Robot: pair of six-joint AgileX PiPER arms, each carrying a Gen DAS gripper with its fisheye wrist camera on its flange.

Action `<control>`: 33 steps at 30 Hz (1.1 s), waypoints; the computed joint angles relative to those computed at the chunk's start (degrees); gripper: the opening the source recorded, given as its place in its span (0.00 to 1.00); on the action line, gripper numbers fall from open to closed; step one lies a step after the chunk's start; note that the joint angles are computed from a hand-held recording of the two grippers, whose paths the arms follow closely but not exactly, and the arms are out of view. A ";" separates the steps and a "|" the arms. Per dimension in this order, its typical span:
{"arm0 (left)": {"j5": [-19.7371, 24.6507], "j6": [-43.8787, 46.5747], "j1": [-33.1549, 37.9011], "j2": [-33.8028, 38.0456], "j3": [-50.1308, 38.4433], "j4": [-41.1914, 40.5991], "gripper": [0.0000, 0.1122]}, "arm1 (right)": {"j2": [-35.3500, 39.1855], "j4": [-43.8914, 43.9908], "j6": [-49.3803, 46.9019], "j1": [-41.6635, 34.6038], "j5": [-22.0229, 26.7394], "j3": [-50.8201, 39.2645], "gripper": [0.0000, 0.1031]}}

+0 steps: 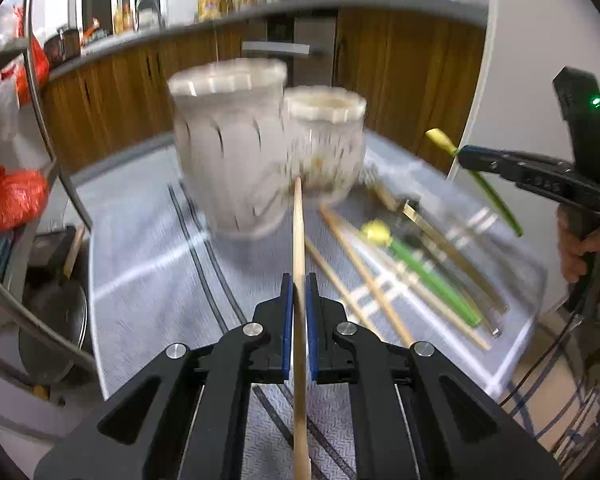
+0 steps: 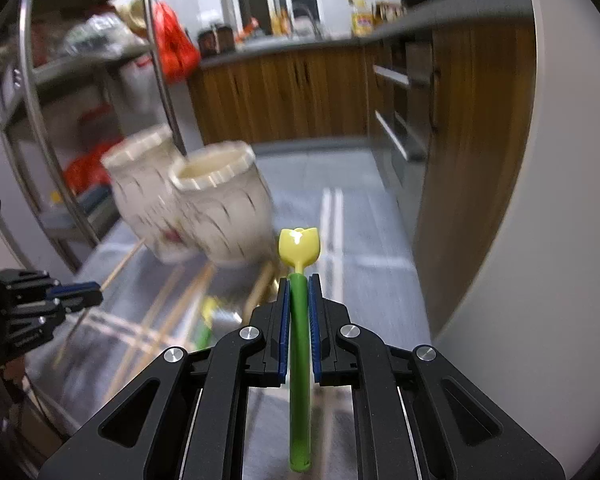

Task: Organize utensils
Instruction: 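Lower the chopstick into the tall pot while the right tool lowers its utensil into the short pot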

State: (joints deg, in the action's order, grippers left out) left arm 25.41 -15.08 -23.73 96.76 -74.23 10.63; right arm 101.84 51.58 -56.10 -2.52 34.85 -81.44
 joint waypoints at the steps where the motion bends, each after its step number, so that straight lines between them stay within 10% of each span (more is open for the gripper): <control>1: -1.02 0.56 0.33 -1.05 0.24 -0.51 0.05 | -0.14 1.39 -0.72 0.32 0.00 -0.90 0.09; 14: 2.99 20.03 10.41 9.00 -31.63 -28.96 0.05 | 20.27 2.60 18.84 6.57 7.84 -41.40 0.10; 21: 6.81 4.13 10.54 25.77 -55.35 -15.32 0.05 | 33.80 -6.05 33.60 9.36 5.86 -61.15 0.10; 29: 0.17 -15.85 6.30 29.80 -55.27 11.46 0.05 | 32.79 -10.60 30.12 13.02 -7.72 -52.48 0.10; 33: 0.36 -12.50 6.52 31.19 -57.77 7.37 0.05 | 31.75 -10.12 27.70 13.84 -10.52 -49.86 0.10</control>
